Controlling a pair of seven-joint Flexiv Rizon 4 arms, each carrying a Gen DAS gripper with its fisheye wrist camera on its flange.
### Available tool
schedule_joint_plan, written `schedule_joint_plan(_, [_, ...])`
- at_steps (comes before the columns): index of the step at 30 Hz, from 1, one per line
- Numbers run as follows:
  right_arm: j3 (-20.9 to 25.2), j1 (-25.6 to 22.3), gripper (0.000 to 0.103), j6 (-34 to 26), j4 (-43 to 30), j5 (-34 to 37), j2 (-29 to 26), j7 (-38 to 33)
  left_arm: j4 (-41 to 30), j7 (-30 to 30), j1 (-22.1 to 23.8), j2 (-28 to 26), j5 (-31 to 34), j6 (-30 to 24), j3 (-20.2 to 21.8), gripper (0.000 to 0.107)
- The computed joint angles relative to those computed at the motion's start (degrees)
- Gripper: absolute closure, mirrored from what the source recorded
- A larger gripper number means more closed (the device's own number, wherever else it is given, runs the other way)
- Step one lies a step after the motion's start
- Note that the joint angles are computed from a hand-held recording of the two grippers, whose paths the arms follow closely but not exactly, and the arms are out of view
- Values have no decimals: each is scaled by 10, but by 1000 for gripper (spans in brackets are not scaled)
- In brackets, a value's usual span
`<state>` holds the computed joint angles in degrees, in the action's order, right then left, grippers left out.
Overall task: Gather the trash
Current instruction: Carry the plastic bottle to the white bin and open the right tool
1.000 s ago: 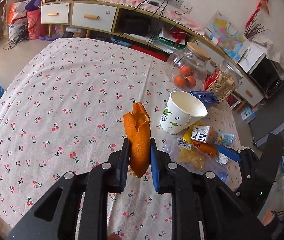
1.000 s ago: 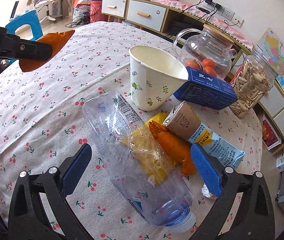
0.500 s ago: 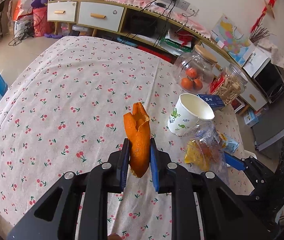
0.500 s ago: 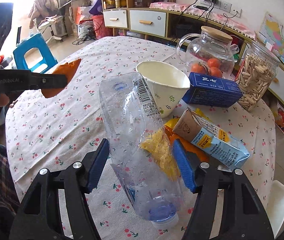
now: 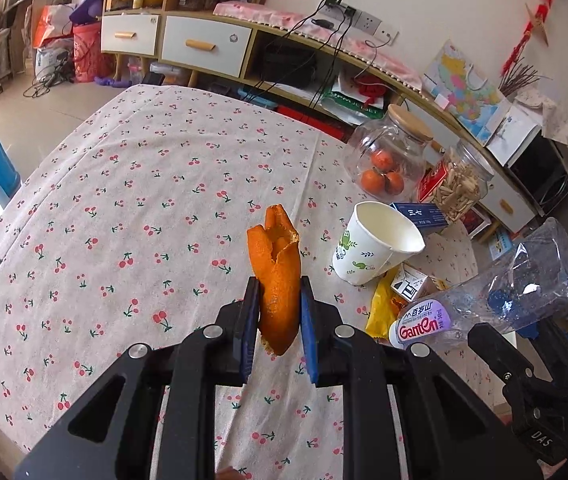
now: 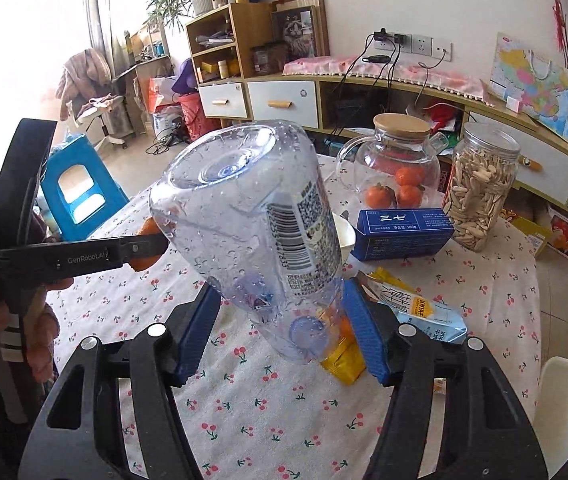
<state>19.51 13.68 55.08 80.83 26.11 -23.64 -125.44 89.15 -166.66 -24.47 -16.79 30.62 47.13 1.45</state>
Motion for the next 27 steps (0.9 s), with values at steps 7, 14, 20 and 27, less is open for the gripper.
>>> schedule_joint_plan(7, [-5,-6,43,11,-7,4,-4,16,-19,-2,-10,-6,21,-13,0,87])
schedule_joint_plan(14, [-11,-14,43,30,-5,3,-2,42,-34,-6,-18,-11,32,-22,1,87])
schedule_joint_plan(20, [-23,-24,43,59,-5,-7,-5,83,-71,-9,-35,-22,60,-47,2,87])
schedule_joint_plan(27, [-36,-41,43,111,6,-32,-4,133,-129,7,-55,-51,73,-70,1,87])
